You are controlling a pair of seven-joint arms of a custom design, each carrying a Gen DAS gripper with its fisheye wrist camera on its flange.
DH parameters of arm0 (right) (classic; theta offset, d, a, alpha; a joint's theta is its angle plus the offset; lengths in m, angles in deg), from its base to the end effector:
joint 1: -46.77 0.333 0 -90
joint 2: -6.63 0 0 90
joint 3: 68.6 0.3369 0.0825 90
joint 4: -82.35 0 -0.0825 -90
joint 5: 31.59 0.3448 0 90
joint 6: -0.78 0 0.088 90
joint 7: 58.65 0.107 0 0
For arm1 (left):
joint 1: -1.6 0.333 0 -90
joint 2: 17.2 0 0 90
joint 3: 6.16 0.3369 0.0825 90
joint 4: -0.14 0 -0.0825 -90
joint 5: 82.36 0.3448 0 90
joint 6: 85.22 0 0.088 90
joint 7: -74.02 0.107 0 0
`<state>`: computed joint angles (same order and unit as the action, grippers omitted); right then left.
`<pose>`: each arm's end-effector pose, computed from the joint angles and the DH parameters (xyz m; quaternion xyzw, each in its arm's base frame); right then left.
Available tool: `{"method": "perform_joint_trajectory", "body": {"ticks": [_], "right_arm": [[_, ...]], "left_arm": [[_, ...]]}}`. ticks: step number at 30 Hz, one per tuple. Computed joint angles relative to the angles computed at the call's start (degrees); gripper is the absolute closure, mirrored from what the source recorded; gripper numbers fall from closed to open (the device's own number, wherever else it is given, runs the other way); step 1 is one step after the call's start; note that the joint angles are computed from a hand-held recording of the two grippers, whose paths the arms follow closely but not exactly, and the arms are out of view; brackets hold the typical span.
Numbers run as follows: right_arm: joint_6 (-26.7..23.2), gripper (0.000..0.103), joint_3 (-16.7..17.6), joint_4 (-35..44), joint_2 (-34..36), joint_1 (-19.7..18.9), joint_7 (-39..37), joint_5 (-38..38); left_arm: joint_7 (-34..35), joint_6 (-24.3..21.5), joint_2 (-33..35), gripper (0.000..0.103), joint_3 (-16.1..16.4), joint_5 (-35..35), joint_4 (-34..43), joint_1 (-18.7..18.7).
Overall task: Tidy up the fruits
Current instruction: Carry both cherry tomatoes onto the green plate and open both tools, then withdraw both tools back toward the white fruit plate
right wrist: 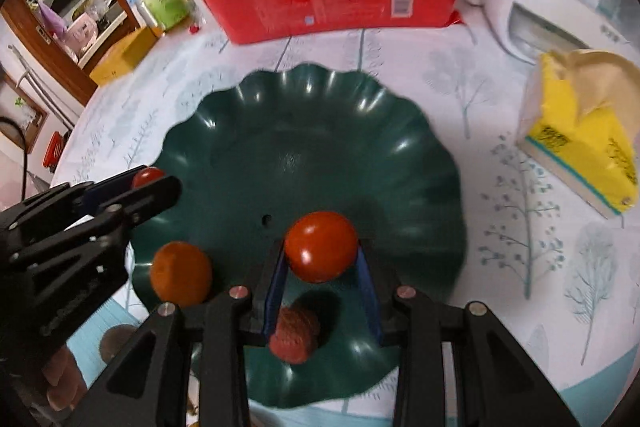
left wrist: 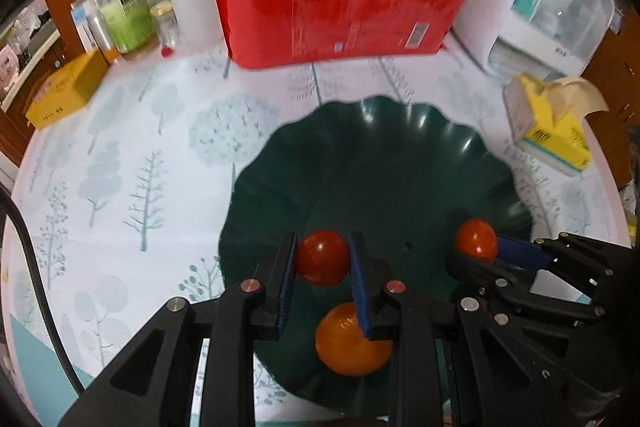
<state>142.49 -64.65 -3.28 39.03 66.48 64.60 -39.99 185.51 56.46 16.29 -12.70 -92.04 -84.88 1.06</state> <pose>0.6607 0.2779 0.4221 -0.6597 0.7218 -0.0963 0.1861 0.7164 -0.0697 0.4146 -0.5568 0.8006 -0.1968 0.1013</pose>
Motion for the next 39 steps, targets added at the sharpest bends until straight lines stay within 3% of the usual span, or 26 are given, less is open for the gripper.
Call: {"method": "perform_joint_trajectory", "body": {"ticks": [4, 6, 9, 20, 25, 30, 33, 39], "right_arm": [[-0.7, 0.067, 0.7, 0.7, 1.0, -0.3, -0.9, 0.8], [0.0, 0.066, 1.4, 0.2, 1.0, -1.0, -1.7, 2.3], [1.1, 0.064, 1.7, -1.0, 0.1, -1.3, -2.1, 3.5], [3.0, 0.063, 0.6, -10.4, -9.9, 0.4, 1.8, 1.2], [1.7, 0.063, -0.6, -14.3, -16.6, 2.9, 7.0, -5.2], [-0.2, 0.063, 0.1, -15.4, -21.7, 3.7, 10.9, -9.5], [-0.2, 0.062, 0.7, -17.3, -25.7, 4.2, 13.6, -12.8], [-0.3, 0.049, 3.2, -21.7, -33.1, 4.8, 18.1, -18.7]], "left_arm": [[-1.0, -2.8, 1.7, 0.076, 0.3, 0.1, 2.2, 0.0], [-1.8, -2.7, 1.3, 0.059, 0.5, 0.0, 1.6, 0.1], [-2.7, -1.4, -0.2, 0.042, 0.2, -1.1, -0.1, 0.9], [-0.1, 1.9, -12.9, 0.041, 0.3, -3.0, -11.7, 3.2], [2.5, 2.2, -20.8, 0.039, 0.4, -5.4, -17.3, 4.4], [4.8, 3.1, -27.6, 0.022, 1.2, -8.3, -20.9, 5.1], [6.8, 2.8, -31.6, 0.019, 1.8, -11.4, -22.7, 5.7], [12.1, 2.1, -39.7, 0.014, 3.9, -15.9, -28.4, 6.0]]}}
